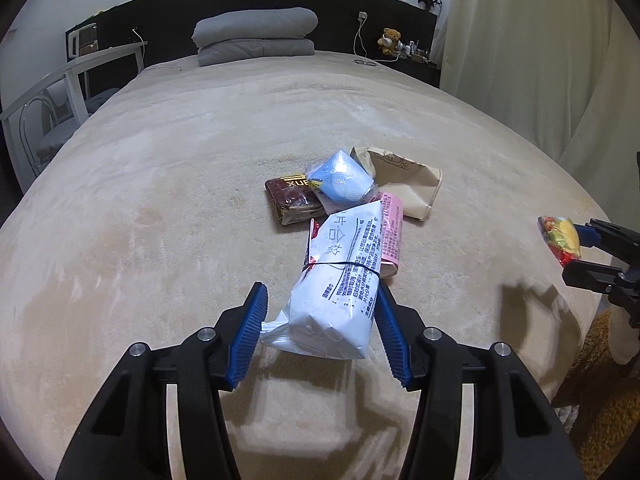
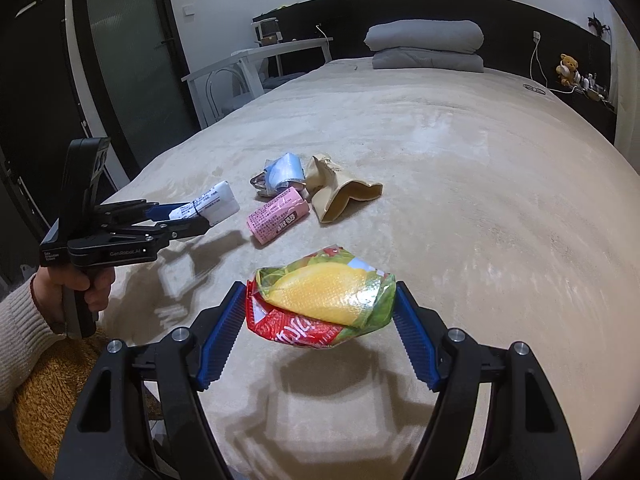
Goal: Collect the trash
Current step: 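Carry the snack wrapper and white package down to the trash bag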
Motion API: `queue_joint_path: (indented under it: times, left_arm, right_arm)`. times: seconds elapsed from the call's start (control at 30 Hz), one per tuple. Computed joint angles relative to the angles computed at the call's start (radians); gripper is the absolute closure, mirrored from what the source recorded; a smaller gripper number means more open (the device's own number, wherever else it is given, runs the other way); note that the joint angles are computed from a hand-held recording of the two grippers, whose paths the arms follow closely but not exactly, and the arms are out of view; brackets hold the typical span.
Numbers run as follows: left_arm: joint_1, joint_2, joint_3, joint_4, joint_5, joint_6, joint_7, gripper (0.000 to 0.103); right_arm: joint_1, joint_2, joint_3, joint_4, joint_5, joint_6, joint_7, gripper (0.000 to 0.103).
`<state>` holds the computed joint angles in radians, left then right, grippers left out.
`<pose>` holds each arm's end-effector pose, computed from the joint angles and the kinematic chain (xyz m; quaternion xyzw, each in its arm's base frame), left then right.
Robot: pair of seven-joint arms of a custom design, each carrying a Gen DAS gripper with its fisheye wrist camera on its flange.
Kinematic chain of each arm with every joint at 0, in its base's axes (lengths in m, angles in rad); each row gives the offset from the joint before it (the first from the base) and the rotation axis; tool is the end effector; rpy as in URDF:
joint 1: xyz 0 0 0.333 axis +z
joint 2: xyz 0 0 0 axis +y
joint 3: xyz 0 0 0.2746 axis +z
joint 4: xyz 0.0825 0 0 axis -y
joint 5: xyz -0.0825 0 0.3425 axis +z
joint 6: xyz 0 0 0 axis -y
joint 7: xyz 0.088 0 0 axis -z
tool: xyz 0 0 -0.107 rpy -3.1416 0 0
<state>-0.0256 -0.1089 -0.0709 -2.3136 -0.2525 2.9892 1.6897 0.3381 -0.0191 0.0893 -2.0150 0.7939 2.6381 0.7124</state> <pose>0.5128 -0.0327 0.4632 -0.6579 0.6476 -0.3094 0.2283 0.5122 0.2137 0.5031 -0.8292 0.3839 -0.0925 0.3955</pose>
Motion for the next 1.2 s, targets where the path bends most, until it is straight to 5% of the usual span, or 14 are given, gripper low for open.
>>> queue_joint_path:
  times: [0.6, 1.2]
  left_arm:
    - [-0.092, -0.180, 0.019, -0.191, -0.022, 0.066, -0.064, 0.050]
    - [-0.182, -0.405, -0.007, -0.423, 0.053, 0.122, -0.248, 0.050]
  right_arm:
    - [0.024, -0.046, -0.002, -0.082, -0.048, 0.069, 0.082, 0.031]
    - [0.133, -0.297, -0.071, -0.342, 0.074, 0.104, 0.032, 0.031]
